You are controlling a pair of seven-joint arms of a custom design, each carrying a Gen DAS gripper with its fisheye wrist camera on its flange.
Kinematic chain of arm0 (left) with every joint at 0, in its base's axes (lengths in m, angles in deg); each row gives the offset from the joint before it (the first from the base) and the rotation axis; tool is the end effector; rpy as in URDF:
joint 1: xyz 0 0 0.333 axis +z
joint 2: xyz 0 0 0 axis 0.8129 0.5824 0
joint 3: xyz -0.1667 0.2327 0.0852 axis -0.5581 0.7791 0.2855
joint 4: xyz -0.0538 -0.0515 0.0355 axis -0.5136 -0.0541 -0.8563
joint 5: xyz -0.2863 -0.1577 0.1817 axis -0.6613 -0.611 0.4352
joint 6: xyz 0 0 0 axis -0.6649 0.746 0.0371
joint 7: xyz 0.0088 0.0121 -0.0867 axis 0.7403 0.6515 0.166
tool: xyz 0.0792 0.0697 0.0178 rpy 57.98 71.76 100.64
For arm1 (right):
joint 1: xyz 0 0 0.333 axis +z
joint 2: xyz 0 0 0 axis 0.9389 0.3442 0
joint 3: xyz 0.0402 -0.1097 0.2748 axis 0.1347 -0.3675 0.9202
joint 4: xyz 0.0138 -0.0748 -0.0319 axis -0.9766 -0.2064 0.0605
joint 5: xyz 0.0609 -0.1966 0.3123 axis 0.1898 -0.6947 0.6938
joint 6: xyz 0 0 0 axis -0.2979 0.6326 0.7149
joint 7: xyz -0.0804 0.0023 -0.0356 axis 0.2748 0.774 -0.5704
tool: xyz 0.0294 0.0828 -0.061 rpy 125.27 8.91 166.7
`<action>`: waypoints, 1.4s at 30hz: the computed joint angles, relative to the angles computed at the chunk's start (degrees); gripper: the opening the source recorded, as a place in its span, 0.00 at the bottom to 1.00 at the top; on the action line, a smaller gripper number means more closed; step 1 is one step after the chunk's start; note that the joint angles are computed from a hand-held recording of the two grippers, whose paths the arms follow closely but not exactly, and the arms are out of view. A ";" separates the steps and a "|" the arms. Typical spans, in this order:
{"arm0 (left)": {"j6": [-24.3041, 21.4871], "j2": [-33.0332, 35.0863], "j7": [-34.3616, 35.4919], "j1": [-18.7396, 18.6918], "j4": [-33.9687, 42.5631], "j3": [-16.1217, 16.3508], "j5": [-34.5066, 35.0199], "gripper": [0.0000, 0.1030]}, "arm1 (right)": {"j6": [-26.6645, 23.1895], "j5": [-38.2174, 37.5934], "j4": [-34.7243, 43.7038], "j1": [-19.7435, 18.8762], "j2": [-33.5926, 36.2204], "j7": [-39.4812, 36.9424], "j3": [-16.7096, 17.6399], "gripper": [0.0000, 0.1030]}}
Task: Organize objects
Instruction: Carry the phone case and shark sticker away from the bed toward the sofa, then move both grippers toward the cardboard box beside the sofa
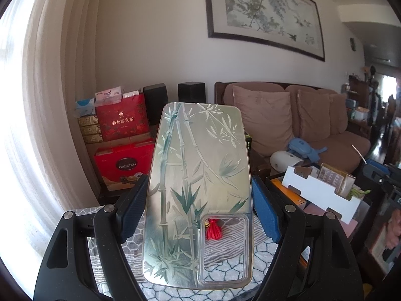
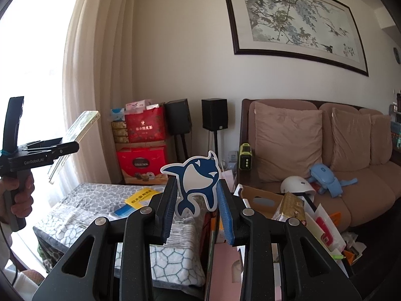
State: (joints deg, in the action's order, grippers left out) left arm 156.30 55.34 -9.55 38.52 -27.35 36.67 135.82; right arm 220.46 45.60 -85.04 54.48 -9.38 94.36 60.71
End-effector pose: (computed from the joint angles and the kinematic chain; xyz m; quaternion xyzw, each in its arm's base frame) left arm 0.3713 -0.3253 0.6183 -0.6748 0.4866 -0.3072 0.4621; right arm 0.4850 0.3646 0.5752 -0.7222 0.3248 -0.2125 0.5726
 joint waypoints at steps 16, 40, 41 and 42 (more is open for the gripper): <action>2.39 4.16 -0.08 -1.39 3.02 1.40 2.62 0.74 | -1.29 3.99 0.16 -0.52 0.39 -3.76 1.12 0.31; 4.46 7.17 -0.73 -2.56 5.56 2.64 4.16 0.74 | -1.40 10.60 -0.44 0.45 -0.56 -8.52 -0.32 0.31; 4.53 7.34 -0.81 -2.67 5.73 2.71 4.22 0.74 | -1.40 10.51 -0.44 0.39 -0.64 -8.36 -0.35 0.31; 4.64 7.50 -0.90 -2.75 5.87 2.80 4.32 0.74 | -1.36 10.40 -0.48 0.19 -0.67 -8.19 -0.25 0.31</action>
State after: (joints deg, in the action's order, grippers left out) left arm 160.94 62.84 -10.45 35.77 -21.47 39.47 140.14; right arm 219.10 55.99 -85.51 54.66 -10.05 86.17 60.46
